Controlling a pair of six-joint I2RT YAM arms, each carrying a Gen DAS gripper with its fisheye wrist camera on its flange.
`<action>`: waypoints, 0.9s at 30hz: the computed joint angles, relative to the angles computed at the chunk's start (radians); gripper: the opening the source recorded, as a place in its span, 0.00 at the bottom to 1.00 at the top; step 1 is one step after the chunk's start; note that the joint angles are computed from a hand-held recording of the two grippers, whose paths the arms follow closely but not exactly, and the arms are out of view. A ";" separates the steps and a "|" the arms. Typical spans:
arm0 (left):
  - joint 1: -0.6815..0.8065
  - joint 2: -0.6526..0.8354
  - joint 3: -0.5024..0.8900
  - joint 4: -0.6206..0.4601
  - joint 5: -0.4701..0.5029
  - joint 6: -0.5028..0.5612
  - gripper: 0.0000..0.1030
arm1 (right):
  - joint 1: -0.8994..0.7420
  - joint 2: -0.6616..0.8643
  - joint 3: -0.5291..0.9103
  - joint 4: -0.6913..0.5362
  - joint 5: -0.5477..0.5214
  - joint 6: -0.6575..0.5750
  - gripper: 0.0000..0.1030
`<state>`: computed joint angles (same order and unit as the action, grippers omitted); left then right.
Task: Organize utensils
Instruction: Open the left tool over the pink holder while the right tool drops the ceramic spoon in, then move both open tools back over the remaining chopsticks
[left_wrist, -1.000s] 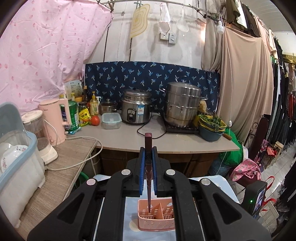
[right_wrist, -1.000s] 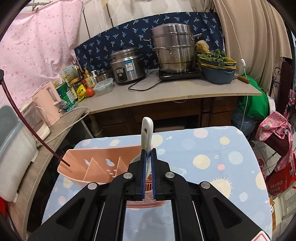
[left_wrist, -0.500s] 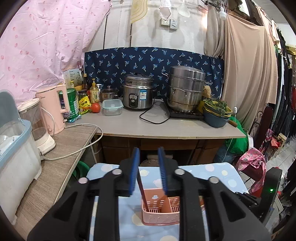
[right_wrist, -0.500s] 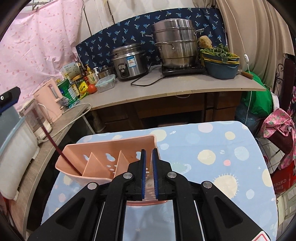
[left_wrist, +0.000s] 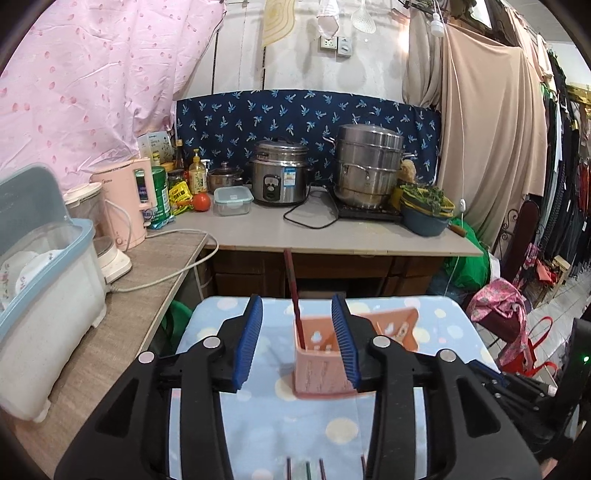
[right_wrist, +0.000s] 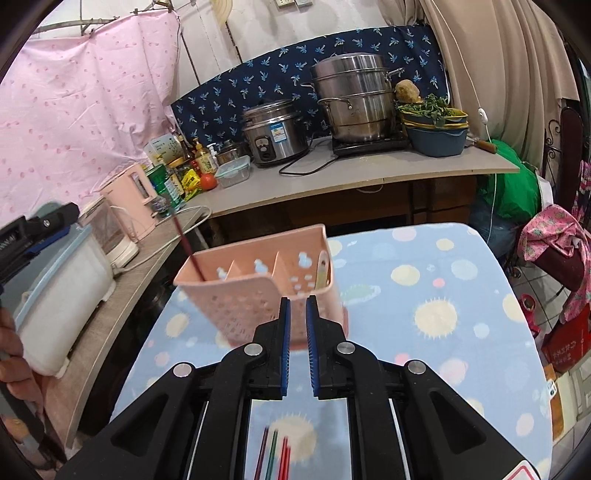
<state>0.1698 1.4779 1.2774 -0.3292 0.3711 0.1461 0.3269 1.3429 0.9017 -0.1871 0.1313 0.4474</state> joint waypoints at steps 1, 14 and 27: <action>0.012 -0.031 -0.036 -0.004 0.007 0.016 0.38 | 0.021 -0.036 -0.031 -0.009 0.016 0.009 0.13; 0.267 -0.393 -0.542 -0.040 0.123 0.277 0.46 | 0.530 -0.371 -0.389 -0.233 0.318 0.392 0.25; 0.519 -0.438 -0.826 -0.088 0.191 0.556 0.46 | 0.979 -0.207 -0.505 -0.287 0.470 0.882 0.25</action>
